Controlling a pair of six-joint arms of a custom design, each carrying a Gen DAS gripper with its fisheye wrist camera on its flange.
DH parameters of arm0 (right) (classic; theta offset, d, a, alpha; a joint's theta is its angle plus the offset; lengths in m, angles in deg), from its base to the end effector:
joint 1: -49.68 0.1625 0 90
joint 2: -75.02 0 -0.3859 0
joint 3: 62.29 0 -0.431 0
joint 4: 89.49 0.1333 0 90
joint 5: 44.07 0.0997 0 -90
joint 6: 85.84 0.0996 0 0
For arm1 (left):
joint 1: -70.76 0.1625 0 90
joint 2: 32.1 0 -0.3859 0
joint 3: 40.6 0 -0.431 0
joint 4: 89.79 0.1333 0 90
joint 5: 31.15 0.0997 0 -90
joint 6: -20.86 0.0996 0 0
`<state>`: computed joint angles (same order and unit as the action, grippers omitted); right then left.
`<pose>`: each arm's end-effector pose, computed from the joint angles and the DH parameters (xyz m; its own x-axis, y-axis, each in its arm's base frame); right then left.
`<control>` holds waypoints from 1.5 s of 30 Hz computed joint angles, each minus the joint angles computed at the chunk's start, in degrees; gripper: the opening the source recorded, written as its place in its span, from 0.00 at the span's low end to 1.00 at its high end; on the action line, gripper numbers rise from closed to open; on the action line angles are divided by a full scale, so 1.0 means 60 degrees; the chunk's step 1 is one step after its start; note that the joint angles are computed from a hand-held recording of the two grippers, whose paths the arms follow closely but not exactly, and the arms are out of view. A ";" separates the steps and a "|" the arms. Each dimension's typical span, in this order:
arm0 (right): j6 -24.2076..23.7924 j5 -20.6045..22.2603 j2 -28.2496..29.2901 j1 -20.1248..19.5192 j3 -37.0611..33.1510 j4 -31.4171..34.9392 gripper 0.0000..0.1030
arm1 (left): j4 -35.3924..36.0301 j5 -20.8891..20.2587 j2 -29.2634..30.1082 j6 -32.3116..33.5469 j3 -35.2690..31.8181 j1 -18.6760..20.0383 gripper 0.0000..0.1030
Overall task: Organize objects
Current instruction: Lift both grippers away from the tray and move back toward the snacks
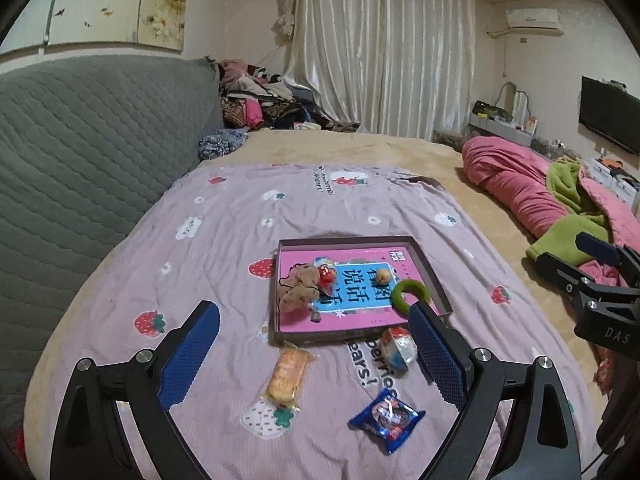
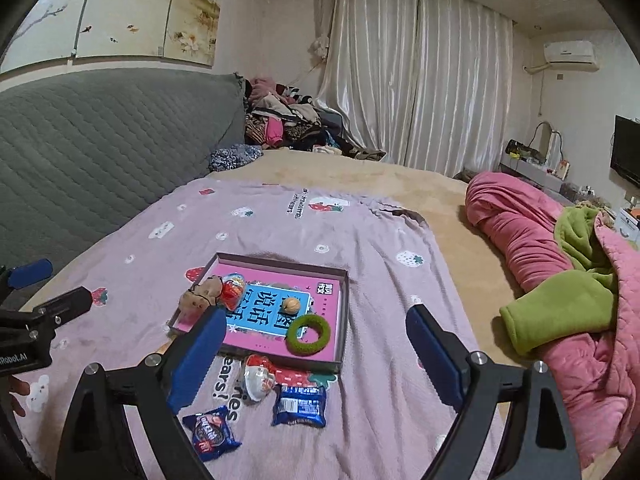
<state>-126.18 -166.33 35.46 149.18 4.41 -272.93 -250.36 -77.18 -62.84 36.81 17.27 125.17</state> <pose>0.2108 -0.7741 0.2691 -0.6543 0.0044 0.7563 -0.6427 0.5239 -0.5591 -0.3224 -0.7984 0.1797 -0.7137 0.1917 -0.6737 0.6435 0.5593 -0.5226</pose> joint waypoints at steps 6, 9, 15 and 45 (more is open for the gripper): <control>-0.0078 -0.0098 -0.0507 0.0139 0.0798 -0.0233 0.90 | -0.0303 0.0072 -0.0648 -0.0179 0.1102 -0.0275 0.93; -0.0087 -0.0094 -0.0737 0.0192 0.1162 -0.0398 0.90 | -0.0376 0.0163 -0.0886 -0.0257 0.1494 -0.0389 0.93; -0.0058 -0.0096 -0.1125 0.0267 0.1796 -0.0614 0.91 | -0.0259 0.0383 -0.1192 -0.0471 0.2063 -0.0531 0.93; 0.0172 -0.0254 -0.1867 -0.0024 0.3402 -0.0779 0.92 | 0.0141 0.0561 -0.1505 -0.1139 0.3463 -0.0709 0.93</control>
<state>-125.15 -167.85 24.26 149.04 24.82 -277.61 -249.52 -73.81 -71.87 29.97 38.05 120.91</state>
